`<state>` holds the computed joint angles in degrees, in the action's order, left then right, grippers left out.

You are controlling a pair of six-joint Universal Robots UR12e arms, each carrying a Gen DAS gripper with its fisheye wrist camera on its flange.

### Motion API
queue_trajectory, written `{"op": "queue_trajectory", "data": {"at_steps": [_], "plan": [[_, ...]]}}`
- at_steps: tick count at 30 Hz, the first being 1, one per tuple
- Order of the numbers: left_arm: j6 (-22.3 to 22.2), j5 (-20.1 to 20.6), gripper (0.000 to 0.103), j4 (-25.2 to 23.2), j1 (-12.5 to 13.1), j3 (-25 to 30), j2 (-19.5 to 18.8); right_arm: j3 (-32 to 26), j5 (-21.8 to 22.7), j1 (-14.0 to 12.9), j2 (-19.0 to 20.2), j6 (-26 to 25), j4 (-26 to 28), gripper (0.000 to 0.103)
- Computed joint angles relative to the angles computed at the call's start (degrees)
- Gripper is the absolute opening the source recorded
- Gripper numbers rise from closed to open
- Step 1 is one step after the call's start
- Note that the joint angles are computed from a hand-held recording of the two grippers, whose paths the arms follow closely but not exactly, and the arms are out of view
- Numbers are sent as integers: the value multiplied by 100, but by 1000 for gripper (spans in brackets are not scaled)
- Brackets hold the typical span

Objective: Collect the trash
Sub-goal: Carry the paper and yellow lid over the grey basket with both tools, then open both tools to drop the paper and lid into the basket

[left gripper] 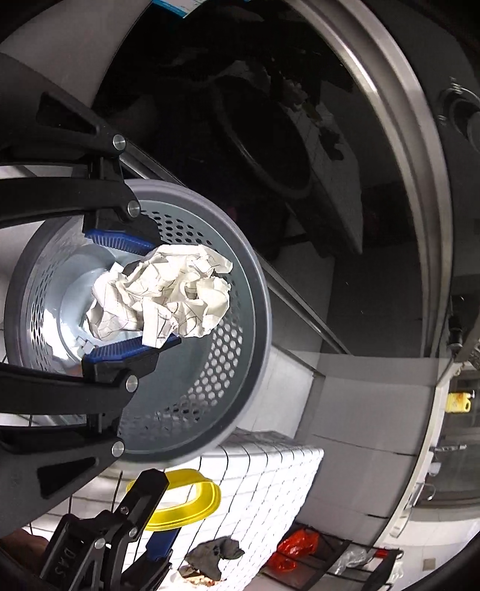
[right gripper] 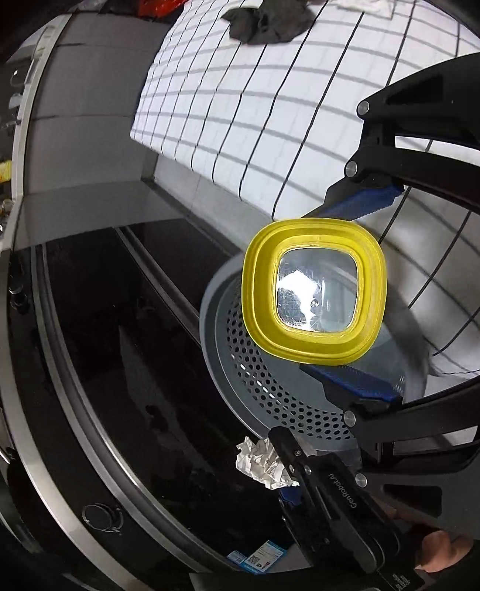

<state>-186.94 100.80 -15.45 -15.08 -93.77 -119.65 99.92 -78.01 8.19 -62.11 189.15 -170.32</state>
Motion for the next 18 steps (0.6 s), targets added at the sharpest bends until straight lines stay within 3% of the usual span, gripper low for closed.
{"op": "queue_trajectory", "data": {"at_steps": [12, 16, 18], "plan": [[-75, -57, 49, -247, 52, 48, -38, -280, 199, 73, 218, -187, 234, 68], [-116, -11, 58, -260, 47, 61, -45, -231, 259, 50, 173, -177, 212, 71], [-135, -21, 63, -273, 48, 75, -53, -226, 283, 28, 176, -113, 163, 76]]}}
